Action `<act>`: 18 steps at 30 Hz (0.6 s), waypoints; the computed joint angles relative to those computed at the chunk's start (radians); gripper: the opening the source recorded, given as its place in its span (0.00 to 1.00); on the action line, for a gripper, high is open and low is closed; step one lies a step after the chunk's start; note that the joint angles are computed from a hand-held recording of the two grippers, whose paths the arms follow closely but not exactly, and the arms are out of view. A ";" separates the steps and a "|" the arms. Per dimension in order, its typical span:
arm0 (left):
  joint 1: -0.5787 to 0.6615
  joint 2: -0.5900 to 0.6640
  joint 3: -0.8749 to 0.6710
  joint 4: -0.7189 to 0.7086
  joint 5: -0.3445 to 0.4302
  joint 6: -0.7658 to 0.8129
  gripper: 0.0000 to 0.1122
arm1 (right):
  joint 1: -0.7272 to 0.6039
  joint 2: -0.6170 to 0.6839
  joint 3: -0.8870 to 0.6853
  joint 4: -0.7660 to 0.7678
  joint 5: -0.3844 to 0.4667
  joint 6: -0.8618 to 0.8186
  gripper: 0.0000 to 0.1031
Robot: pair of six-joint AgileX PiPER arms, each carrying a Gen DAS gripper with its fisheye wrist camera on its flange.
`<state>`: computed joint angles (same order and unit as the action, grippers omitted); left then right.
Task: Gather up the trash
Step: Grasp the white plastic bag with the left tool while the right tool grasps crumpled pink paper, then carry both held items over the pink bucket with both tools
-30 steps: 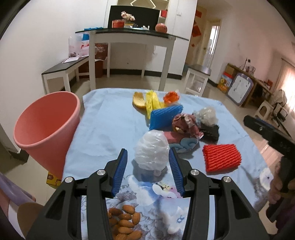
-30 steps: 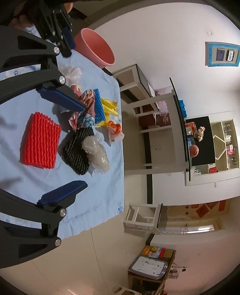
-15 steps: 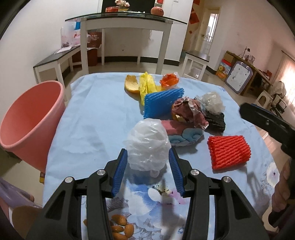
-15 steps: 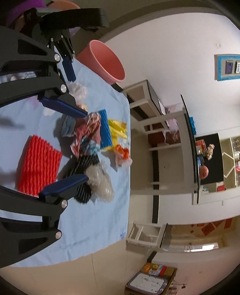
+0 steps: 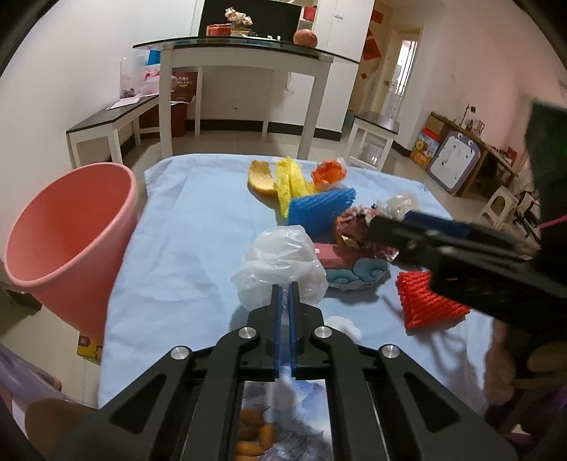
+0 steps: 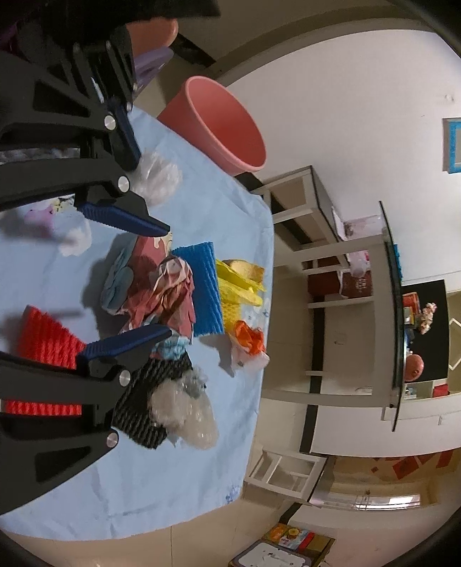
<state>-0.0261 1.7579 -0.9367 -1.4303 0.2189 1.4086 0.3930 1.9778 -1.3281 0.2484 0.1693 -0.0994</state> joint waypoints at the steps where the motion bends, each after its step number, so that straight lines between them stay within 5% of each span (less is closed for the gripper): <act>1: 0.009 -0.007 0.004 -0.010 0.005 0.013 0.03 | 0.007 0.017 -0.021 -0.084 0.013 0.085 0.47; 6: 0.046 -0.022 0.014 -0.059 0.027 0.067 0.03 | 0.031 0.074 -0.095 -0.375 0.071 0.373 0.24; 9: 0.061 -0.032 0.022 -0.090 0.041 0.095 0.03 | 0.031 0.083 -0.105 -0.426 0.088 0.428 0.18; 18: 0.127 -0.080 0.040 -0.209 0.093 0.213 0.03 | 0.014 -0.035 -0.035 -0.238 0.037 0.262 0.11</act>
<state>0.1012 1.6778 -0.8965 -1.6391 0.3119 1.6217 0.4068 1.9430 -1.3627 0.0102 0.2061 0.1627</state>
